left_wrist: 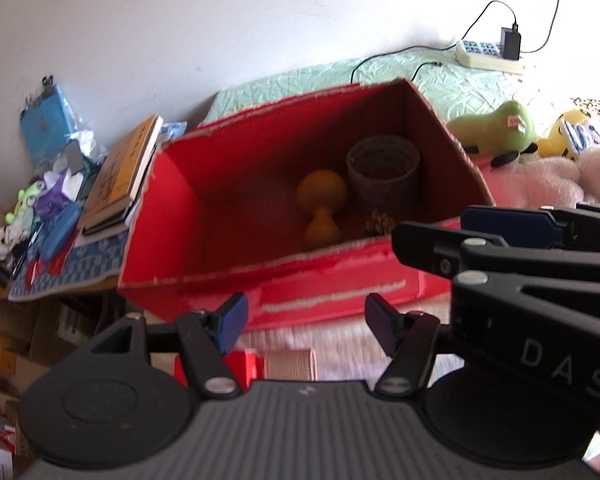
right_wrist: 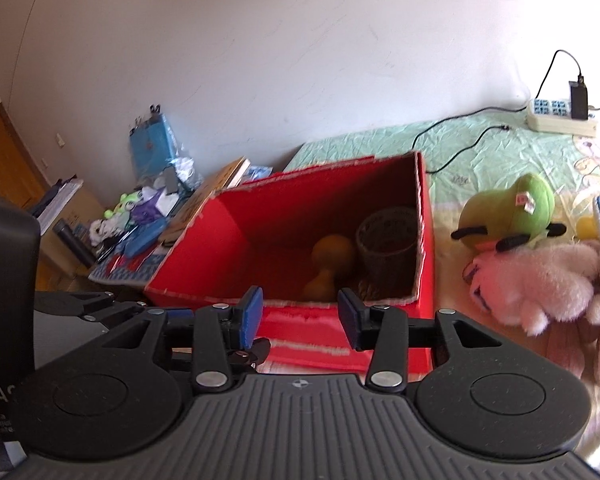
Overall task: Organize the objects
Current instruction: 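Withdraw the right gripper from the box toward the table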
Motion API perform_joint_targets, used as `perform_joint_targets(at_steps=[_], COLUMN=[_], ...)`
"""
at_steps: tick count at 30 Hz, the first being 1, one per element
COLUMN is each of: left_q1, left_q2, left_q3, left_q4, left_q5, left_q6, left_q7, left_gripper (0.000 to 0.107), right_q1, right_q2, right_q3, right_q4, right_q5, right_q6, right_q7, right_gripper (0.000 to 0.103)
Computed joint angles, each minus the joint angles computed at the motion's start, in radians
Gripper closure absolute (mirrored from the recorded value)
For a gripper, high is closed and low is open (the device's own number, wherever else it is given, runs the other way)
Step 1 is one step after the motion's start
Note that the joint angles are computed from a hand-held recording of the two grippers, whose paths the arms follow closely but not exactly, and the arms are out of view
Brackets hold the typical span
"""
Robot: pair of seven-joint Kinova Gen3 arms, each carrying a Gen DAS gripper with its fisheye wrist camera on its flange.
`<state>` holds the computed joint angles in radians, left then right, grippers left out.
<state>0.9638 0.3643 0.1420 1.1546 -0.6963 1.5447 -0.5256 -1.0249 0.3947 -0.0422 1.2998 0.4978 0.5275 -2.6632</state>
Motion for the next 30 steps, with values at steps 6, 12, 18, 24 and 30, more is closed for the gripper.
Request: perform_joint_targets(at_steps=[6, 12, 18, 24, 30], left_q1=[0.022, 0.03, 0.005, -0.056, -0.139], left_q2=[0.018, 0.024, 0.008, -0.031, -0.103], left_q3=[0.002, 0.003, 0.015, 0.03, 0.049], left_q4=[-0.007, 0.004, 0.052, 0.127, 0.234], left_q5=[0.018, 0.041, 0.079, 0.113, 0.156], left_q6=[0.04, 0.058, 0.026, -0.053, -0.158], left_q7=[0.03, 0.053, 0.05, -0.008, -0.084], left_gripper=[0.038, 0.037, 0.036, 0.034, 0.032], right_q1=[0.049, 0.089, 0.09, 0.056, 0.043], right_q2=[-0.006, 0.0, 0.021, 0.071, 0.129], right_q3=[-0.055, -0.095, -0.1, -0.076, -0.064], right_q4=[0.019, 0.022, -0.007, -0.097, -0.179], right_q5=[-0.096, -0.208, -0.268, -0.267, -0.292], right_q6=[0.005, 0.021, 0.07, 0.161, 0.214], right_q7=[0.062, 0.131, 0.174, 0.151, 0.12], right_gripper=[0.058, 0.057, 0.058, 0.057, 0.058])
